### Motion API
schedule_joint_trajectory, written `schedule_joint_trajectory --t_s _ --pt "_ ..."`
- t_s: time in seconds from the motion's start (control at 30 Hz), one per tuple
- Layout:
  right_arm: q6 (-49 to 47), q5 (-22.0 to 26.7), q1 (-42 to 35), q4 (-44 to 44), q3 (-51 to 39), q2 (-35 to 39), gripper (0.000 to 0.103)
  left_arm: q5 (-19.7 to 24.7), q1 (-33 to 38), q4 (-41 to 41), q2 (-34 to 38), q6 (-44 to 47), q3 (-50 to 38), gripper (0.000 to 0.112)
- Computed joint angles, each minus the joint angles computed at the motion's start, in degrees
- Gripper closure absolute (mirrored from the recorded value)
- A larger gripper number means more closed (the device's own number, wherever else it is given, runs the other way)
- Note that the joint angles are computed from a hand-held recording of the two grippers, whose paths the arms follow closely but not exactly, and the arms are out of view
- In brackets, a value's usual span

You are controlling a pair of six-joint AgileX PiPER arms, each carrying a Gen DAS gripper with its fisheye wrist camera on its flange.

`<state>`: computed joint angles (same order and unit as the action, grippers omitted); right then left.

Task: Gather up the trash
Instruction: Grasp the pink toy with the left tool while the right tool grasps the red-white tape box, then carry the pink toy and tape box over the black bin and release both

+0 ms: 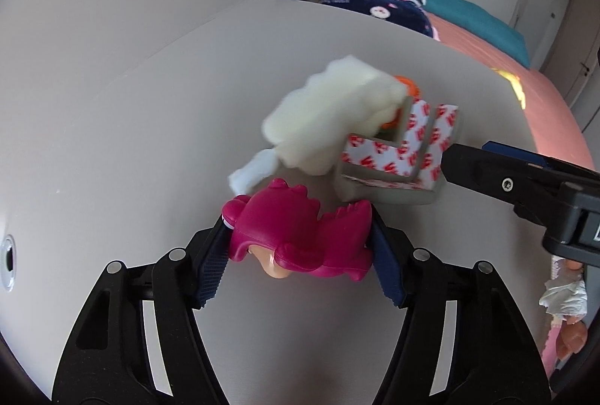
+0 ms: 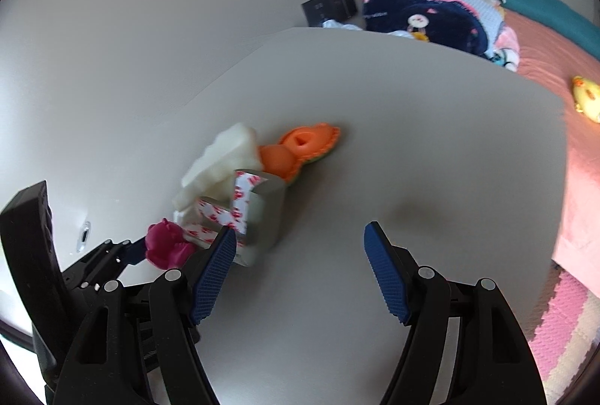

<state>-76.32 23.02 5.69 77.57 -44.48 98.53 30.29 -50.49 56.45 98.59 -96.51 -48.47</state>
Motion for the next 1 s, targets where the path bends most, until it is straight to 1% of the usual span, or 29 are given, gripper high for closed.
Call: schedule_joint_trajectory --t_s 0.1,0.2,0.27,0.3,0.33,0.37,0.4,0.43,0.5,0.6,0.67,0.8,0.87,1.0 --pt "-0.26 0.18 1.25 0.94 -1.13 1.37 0.032 0.67 0.41 0.04 -0.88 -0.44 0.99 0.048" --pt "1.98 0.4 2.48 -0.48 -3.26 3.67 0.032 0.9 1.16 -0.51 -1.54 -0.34 1.7 0.048" --pt "3.89 1.05 2.71 -1.74 -4.77 5.44 0.037 0.69 1.51 -0.65 -1.86 -0.5 2.03 0.048" --pt "2.24 1.12 2.76 -0.02 -4.55 5.62 0.042 0.5 1.7 -0.72 -1.96 -0.46 2.13 0.048" --pt "1.71 1.83 2.6 0.33 -4.6 5.83 0.049 0.39 1.79 -0.82 -2.04 -0.41 2.23 0.048" --pt "1.22 3.34 2.08 0.65 -4.64 6.19 0.054 0.29 1.82 -0.89 -1.97 -0.36 2.21 0.048" --pt "0.88 5.64 1.19 0.87 -4.71 6.65 0.062 0.2 1.86 -1.09 -1.9 -0.09 2.15 0.048" --pt "0.83 6.24 0.88 0.94 -4.65 6.77 0.069 0.54 1.67 -1.13 -1.75 0.04 1.97 0.048" --pt "0.03 6.93 0.39 1.61 -4.27 6.55 0.074 0.55 1.41 -1.21 -1.87 0.08 2.05 0.048" --pt "-1.57 5.24 0.45 2.88 -2.55 4.91 0.076 0.74 1.57 -1.54 -1.36 0.98 1.32 0.048" --pt "-2.08 5.72 -0.18 3.06 -1.64 3.88 0.076 1.34 1.38 -1.17 -1.03 0.61 0.85 0.048" --pt "-2.24 6.16 -1.44 2.44 0.57 0.92 0.076 4.19 -0.89 -0.9 -0.86 -0.37 -0.2 0.048" --pt "-1.97 5.82 -2.3 1.4 2.18 -1.56 0.076 4.98 -2.0 -1.43 -1.01 -0.34 -0.68 0.048" --pt "-1.03 6.82 -4.94 -0.57 4.52 -5.48 0.076 7.08 -4.55 -3.21 -0.97 1.18 -2.33 0.048"
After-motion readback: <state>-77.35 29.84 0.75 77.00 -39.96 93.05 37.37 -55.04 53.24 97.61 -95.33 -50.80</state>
